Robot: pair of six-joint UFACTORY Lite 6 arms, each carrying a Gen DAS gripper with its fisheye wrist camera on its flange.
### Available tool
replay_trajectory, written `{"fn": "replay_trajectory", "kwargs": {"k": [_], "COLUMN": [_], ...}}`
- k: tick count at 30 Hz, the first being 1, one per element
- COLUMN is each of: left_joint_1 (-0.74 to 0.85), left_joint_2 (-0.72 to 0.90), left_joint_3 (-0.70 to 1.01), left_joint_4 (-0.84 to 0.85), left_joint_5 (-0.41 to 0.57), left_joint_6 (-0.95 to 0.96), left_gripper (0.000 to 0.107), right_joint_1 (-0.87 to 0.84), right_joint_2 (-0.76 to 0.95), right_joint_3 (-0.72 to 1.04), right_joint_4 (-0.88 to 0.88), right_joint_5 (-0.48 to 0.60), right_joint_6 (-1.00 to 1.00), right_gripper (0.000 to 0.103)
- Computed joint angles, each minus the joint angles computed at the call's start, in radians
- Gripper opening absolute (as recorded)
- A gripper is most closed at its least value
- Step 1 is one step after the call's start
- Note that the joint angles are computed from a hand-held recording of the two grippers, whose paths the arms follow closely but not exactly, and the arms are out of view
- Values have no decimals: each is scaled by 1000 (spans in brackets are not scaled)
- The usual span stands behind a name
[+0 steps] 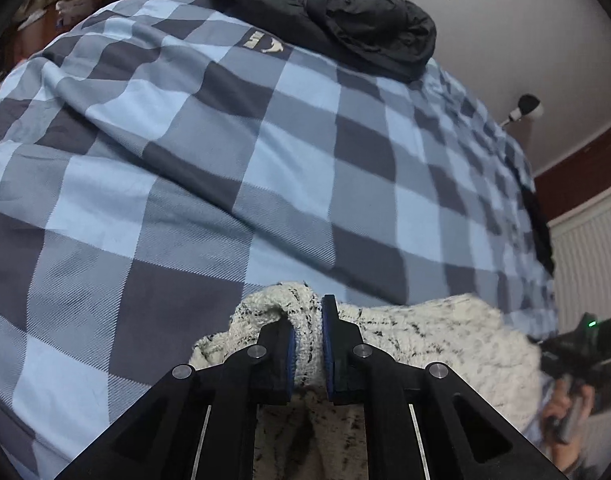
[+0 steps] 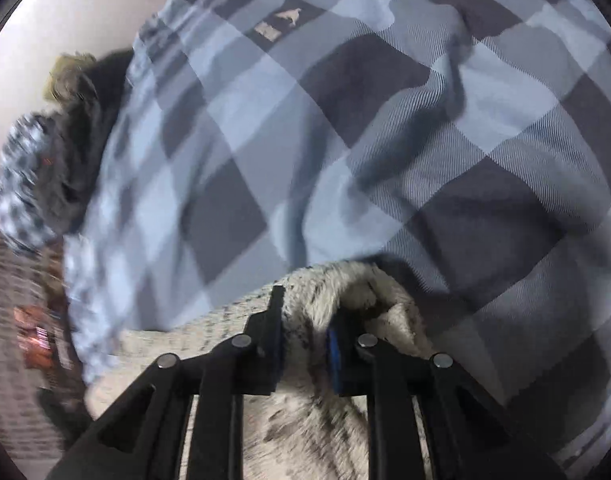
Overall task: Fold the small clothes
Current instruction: 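Lift the gripped shirt end with both tools and fold it over, then open both tools to release the folded shirt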
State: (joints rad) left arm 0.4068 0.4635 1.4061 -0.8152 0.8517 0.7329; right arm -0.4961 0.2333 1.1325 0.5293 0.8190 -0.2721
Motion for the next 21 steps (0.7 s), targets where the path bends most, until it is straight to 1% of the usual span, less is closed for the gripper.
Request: {"fn": "replay_trajectory", "kwargs": {"k": [2,4,6,8,9,10,11,12,13,14,15,16,17,19,21], "left_joint_1": [44,90,124,163,181,201,219,249,282,305,336,356,378,393,376], "left_joint_2": [4,14,32,9,-6,-25,-61,-122,-173,-199,-240,-268,-305,-400,-517], "left_joint_3": [44,81,124,124,116,105,79,37,7,-1,-17,-29,-50,-116,-213], "left_joint_4": [-18,-34,-24,-35,-45,-59,-81,-103,-122,-127,-119,-114,-110,-93,-56], "left_joint_5": [94,182,263,305,322,332,300,238,190,166,147,145,149,162,176], "left_joint_6": [-23,-33,-69,-57,-47,-37,-22,6,37,47,53,64,85,143,186], "left_gripper": [10,11,11,11,11,10,10,10,10,10,10,10,10,10,10], "right_joint_1": [-34,-111,-176,-181,-175,-170,-189,-222,-255,-282,-304,-287,-245,-186,-56], "right_joint_2": [-22,-78,-127,-173,-226,-282,-320,-351,-385,-417,-465,-494,-529,-626,-721], "right_joint_3": [2,-16,-21,-26,-41,-60,-72,-81,-98,-111,-122,-134,-143,-159,-180], "right_joint_4": [42,130,186,175,140,114,119,146,172,177,158,130,92,44,-51], "right_joint_5": [32,72,133,144,116,75,63,63,61,56,63,58,53,105,117], "right_joint_6": [-2,-29,-70,-92,-88,-76,-83,-95,-91,-71,-42,-15,18,10,89], "right_gripper": [18,25,30,42,57,73,80,84,84,84,84,84,84,84,84]}}
